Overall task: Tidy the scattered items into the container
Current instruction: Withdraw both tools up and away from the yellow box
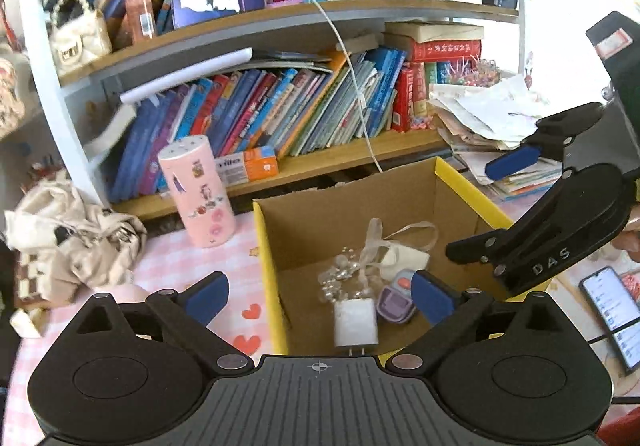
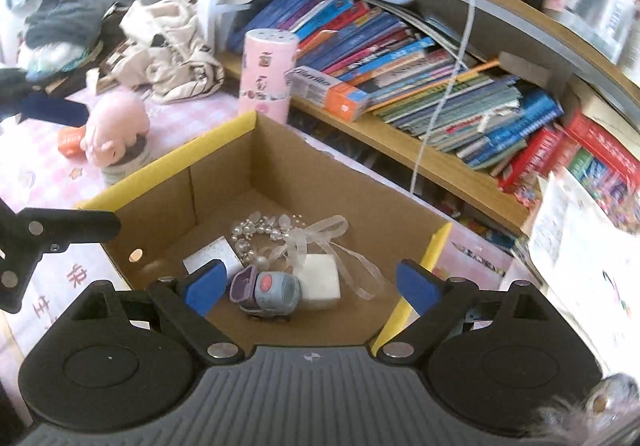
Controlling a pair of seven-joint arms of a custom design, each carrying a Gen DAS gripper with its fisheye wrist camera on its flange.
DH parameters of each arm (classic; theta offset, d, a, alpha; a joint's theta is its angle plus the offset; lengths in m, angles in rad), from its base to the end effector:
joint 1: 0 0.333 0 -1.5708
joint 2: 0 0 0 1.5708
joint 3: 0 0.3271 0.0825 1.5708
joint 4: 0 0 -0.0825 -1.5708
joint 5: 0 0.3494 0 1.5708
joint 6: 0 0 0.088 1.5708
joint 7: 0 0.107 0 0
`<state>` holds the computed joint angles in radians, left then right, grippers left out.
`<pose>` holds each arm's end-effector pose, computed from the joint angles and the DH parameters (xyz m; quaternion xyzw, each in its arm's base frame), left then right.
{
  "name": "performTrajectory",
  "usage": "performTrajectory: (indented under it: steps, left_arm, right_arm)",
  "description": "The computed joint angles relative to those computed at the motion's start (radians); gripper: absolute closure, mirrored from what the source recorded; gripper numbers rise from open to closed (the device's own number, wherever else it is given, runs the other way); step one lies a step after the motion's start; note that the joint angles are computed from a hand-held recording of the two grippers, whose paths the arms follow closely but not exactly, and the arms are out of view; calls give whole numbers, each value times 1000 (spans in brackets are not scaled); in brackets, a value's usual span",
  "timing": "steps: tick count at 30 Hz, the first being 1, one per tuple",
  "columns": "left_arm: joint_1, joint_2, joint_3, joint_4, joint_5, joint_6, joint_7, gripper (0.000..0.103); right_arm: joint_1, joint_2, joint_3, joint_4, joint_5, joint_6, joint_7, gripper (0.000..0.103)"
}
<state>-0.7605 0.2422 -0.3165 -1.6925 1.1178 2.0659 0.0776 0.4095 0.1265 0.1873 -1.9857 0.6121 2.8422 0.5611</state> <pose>0.3541 -0.5174 0.5196 -0.6084 0.6491 -0.2749 0.3646 0.5133 0.3062 0.5090 -0.8921 0.2258 -0.1761 0.3496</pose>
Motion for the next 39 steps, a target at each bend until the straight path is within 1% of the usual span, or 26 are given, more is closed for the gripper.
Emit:
performTrajectory:
  steps: [4, 6, 12, 16, 17, 19, 21, 24, 25, 27, 29, 34, 37, 39]
  left_arm:
    - [6, -29, -7, -39, 23, 47, 14, 2]
    - [12, -43, -11, -60, 31, 64, 14, 1]
    - [37, -108, -31, -154, 32, 94, -49, 1]
    - [64, -156, -49, -220, 41, 140, -46, 1]
    - [72, -168, -53, -235, 44, 151, -38, 1]
    - [85, -192, -62, -263, 51, 173, -36, 1]
    - [100, -220, -69, -296, 55, 200, -46, 1]
    - [120, -255, -83, -337, 49, 226, -62, 1]
    - [126, -270, -88, -354, 45, 237, -64, 1]
    - [136, -295, -98, -383, 36, 250, -61, 1]
    - [146, -324, -109, -417, 25, 262, -60, 1]
    - [168, -402, -135, -502, -12, 286, -66, 1]
    - [182, -449, -148, -553, -38, 301, -69, 1]
    - [191, -484, -160, -590, -53, 304, -82, 1]
  right_arm:
    - [8, -43, 4, -62, 45, 54, 15, 5]
    - [21, -61, -2, -93, 19, 86, 60, 5]
    - [49, -125, -19, -200, -127, 161, 293, 4]
    - [46, -167, -10, -277, -301, 231, 512, 4]
    - [35, -178, -2, -295, -366, 246, 581, 4]
    - [-3, -198, 28, -319, -515, 264, 734, 3]
    - [-56, -221, 73, -341, -653, 280, 885, 2]
    - [-139, -254, 151, -365, -816, 273, 1074, 0]
    - [-155, -264, 170, -371, -853, 265, 1124, 0]
    - [-173, -287, 196, -389, -903, 250, 1205, 0]
    - [-209, -310, 239, -405, -964, 234, 1304, 0]
    - [-257, -357, 316, -441, -1057, 193, 1535, 0]
    - [-293, -389, 375, -461, -1124, 178, 1674, 0]
    - [-325, -412, 425, -471, -1174, 171, 1767, 0]
